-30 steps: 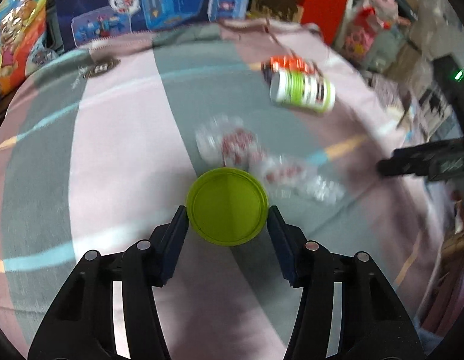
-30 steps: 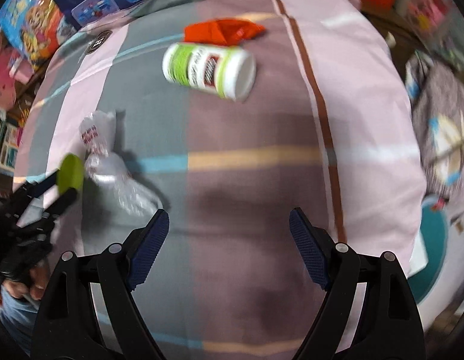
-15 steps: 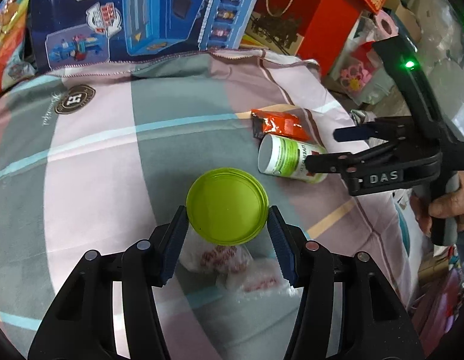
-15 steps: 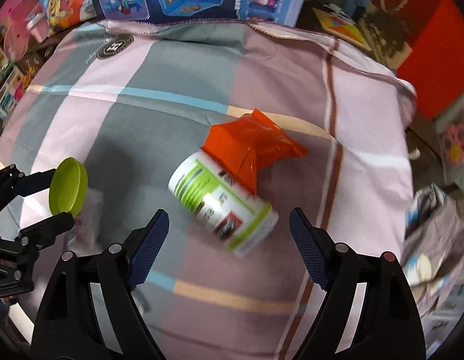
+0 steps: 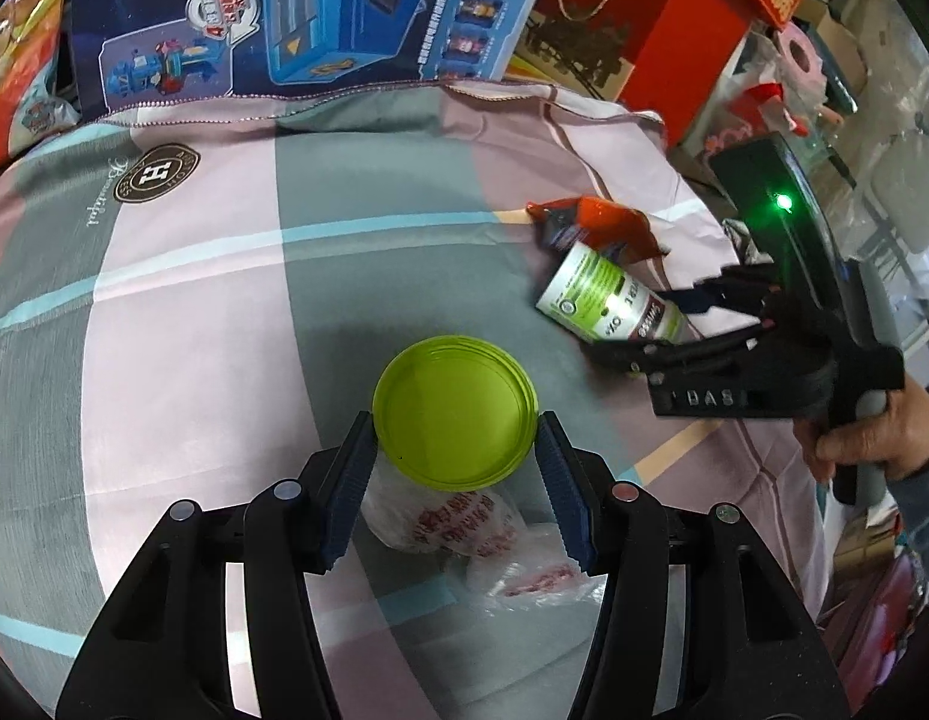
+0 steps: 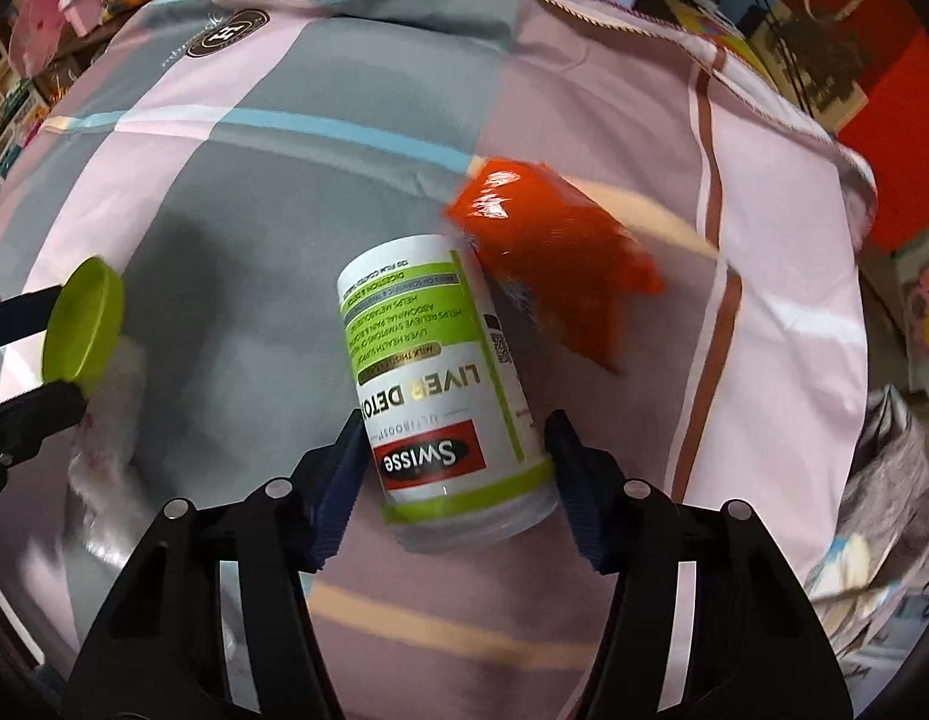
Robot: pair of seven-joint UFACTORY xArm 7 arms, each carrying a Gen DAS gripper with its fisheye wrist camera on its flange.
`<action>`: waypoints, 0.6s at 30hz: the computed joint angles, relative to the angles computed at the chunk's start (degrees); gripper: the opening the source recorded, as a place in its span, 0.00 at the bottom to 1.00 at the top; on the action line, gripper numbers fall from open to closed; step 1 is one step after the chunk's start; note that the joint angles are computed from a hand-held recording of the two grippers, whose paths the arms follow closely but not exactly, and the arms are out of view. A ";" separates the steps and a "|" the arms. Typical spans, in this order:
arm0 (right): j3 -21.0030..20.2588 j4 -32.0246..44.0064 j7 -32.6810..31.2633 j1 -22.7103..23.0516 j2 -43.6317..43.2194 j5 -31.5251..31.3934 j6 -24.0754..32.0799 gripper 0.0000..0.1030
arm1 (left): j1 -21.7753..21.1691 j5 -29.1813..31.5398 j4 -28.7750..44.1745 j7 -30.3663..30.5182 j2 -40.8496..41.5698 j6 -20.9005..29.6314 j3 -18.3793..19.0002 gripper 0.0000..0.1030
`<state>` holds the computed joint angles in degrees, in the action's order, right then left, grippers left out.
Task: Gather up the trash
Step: 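Grasp the white Swisse bottle with the right tool while the left tool holds the lid, then carry lid and bottle over the teal bin and open both tools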
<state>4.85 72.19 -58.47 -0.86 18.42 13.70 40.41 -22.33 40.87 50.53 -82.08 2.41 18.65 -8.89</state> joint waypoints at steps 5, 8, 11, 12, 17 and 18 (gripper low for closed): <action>-0.52 -2.46 -1.00 -3.44 -4.30 7.53 4.63 0.55 | -1.27 0.76 1.68 -0.60 -0.63 2.62 -1.15 0.54; -1.87 -2.57 -2.37 -6.10 -6.08 13.06 10.02 0.55 | -2.31 0.83 3.32 -0.54 -0.55 4.73 -2.10 0.54; -3.83 -3.58 -3.68 -8.58 -8.42 17.62 14.76 0.55 | -3.60 0.36 5.15 -0.17 0.14 5.81 -2.93 0.54; -4.63 -3.69 -4.02 -9.37 -8.85 18.79 15.95 0.55 | -4.16 0.31 5.96 0.11 0.56 6.25 -3.16 0.54; -8.31 -1.09 -3.95 -14.13 -7.88 22.73 22.86 0.55 | -8.35 -0.92 13.05 3.51 5.58 8.69 -3.73 0.54; -9.06 -0.14 -3.78 -15.58 -7.29 23.64 24.43 0.55 | -9.29 -1.06 14.24 4.05 6.44 9.08 -3.47 0.54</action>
